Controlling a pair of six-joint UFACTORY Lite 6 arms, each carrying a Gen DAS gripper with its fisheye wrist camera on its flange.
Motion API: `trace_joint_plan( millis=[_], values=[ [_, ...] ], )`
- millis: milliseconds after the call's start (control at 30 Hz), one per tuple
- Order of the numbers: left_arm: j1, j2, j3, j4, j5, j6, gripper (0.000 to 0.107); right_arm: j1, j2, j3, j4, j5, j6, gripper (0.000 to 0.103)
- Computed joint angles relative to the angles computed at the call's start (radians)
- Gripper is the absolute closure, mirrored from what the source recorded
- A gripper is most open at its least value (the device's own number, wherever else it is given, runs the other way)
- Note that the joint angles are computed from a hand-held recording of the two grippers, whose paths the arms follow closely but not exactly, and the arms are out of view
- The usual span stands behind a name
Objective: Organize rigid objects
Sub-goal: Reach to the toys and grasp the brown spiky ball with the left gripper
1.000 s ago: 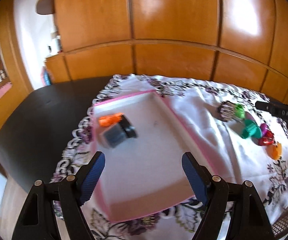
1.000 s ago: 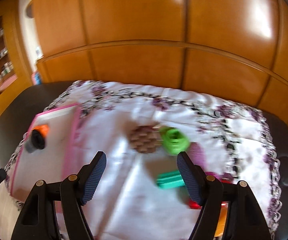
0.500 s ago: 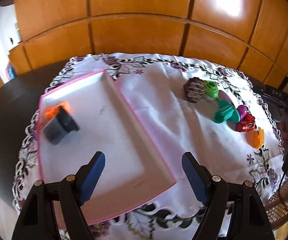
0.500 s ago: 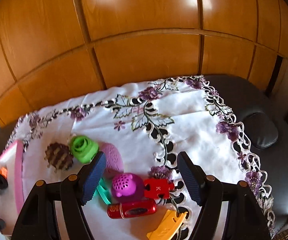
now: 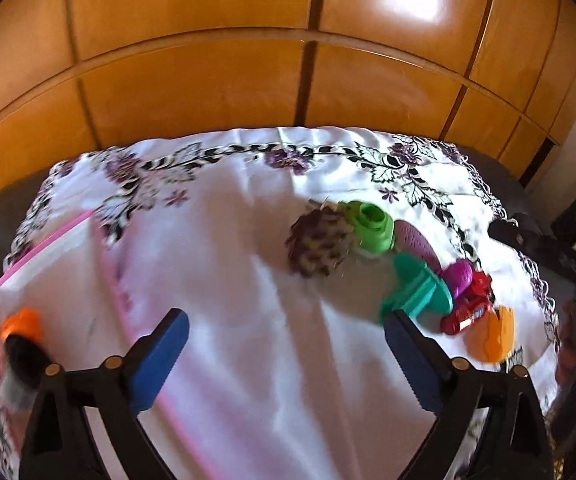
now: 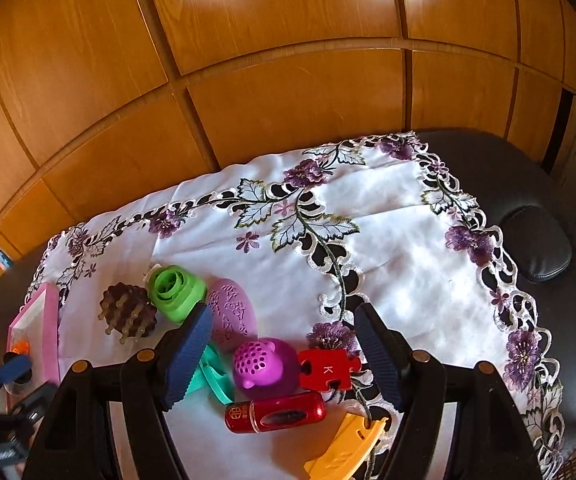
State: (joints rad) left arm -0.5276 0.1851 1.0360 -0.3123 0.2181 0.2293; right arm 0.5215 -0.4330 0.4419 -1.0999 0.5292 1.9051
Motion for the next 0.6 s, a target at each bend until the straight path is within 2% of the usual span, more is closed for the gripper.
trace_joint_plan(
  millis=[100,167,233,400,533,567,600],
  values=[
    [-0.006,0.12,0.12,-0.069,0.023,0.062,0.004,-0.006,-0.006,-0.003,0.002,-0.01,-0.002,0.029],
    [-0.019,0.213,0.217,0.013,0.038,-0.025,0.004,-0.018,-0.01,-0.005,0.011,-0.025,-0.009,0.029],
    [-0.017,0.278,0.289,0.006,0.061,-0.031,0.004,-0.033,-0.012,-0.007,0.017,-0.043,-0.015,0.029],
    [-0.024,0.439,0.48,0.115,0.114,-0.177,0.004,-0.073,-0.005,-0.008,0.04,-0.089,-0.044,0.029],
    [-0.035,0.518,0.586,0.038,0.162,-0.108,0.004,-0.088,0.007,-0.004,0.051,-0.104,-0.058,0.029],
    [-0.04,0.534,0.601,0.06,0.155,-0.13,0.007,-0.09,0.008,-0.003,0.051,-0.106,-0.059,0.029],
    [-0.046,0.545,0.609,0.103,0.141,-0.174,0.014,-0.089,0.013,0.0,0.05,-0.103,-0.058,0.029]
  ],
)
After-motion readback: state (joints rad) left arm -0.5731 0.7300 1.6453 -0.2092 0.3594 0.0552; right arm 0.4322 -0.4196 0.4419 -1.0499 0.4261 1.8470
